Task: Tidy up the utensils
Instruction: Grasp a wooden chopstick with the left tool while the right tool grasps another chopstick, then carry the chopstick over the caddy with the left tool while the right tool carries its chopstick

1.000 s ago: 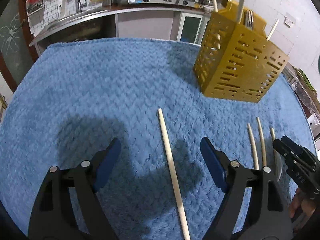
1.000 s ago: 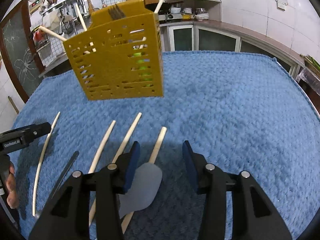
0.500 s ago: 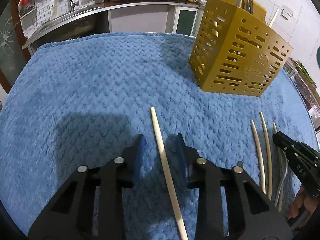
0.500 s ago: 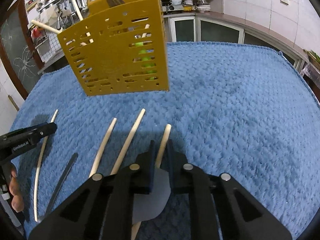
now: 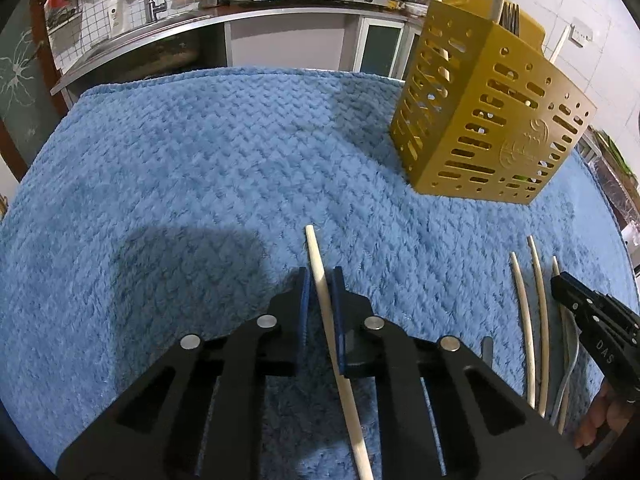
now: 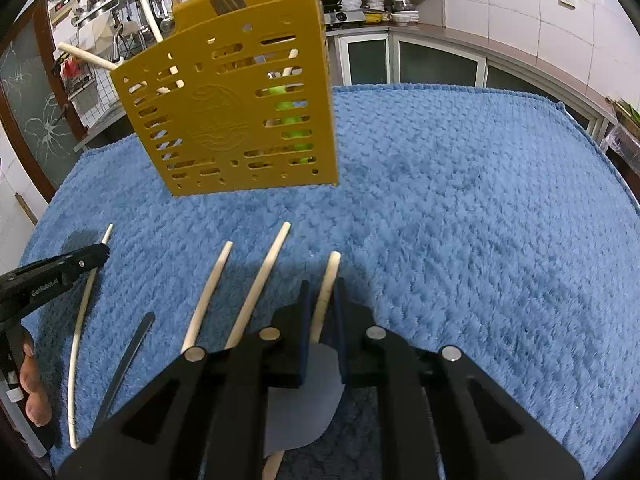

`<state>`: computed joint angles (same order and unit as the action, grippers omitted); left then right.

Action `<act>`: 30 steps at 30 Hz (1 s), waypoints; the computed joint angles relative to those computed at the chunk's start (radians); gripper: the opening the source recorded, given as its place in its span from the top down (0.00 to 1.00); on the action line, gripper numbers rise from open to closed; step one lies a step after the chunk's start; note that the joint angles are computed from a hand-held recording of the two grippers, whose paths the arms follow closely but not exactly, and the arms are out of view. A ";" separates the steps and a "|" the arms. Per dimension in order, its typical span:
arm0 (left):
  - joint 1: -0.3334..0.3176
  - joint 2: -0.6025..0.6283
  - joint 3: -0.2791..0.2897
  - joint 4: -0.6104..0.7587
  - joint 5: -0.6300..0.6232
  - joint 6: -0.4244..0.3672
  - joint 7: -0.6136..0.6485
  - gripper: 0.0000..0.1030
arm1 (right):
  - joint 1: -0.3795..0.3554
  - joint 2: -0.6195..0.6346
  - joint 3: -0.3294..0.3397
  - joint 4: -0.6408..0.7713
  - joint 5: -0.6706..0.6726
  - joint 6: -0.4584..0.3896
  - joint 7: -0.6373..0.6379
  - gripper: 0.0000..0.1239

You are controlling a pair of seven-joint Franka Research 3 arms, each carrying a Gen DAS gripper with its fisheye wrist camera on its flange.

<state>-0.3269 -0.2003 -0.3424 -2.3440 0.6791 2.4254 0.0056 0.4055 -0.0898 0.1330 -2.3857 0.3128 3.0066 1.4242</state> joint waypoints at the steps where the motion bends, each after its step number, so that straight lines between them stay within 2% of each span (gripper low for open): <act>1: -0.003 0.004 0.001 0.007 -0.009 -0.011 0.018 0.91 | -0.001 0.002 0.001 0.001 -0.003 0.000 0.002 0.91; 5: -0.004 0.007 0.002 0.012 -0.010 -0.018 0.022 0.93 | 0.018 0.013 -0.015 0.021 0.083 -0.012 -0.056 0.92; 11: 0.003 -0.045 0.009 -0.038 -0.030 0.072 0.004 0.95 | 0.051 -0.005 -0.046 0.026 0.322 -0.031 -0.249 0.94; 15: 0.010 -0.071 -0.005 -0.042 -0.025 0.078 -0.006 0.95 | 0.058 -0.030 -0.061 0.024 0.438 -0.035 -0.347 0.94; 18: 0.013 -0.086 -0.022 -0.036 -0.011 0.075 -0.022 0.96 | 0.071 -0.056 -0.086 0.031 0.577 -0.050 -0.466 0.94; 30: 0.026 -0.138 -0.086 0.025 0.114 0.055 -0.119 0.96 | 0.120 -0.166 -0.134 0.040 0.981 0.008 -0.873 0.95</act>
<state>-0.3012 -0.3379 -0.4286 -2.3186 0.7932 2.4803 -0.1137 0.5253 -0.2563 -0.0005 -2.3458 1.2939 3.0143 0.5515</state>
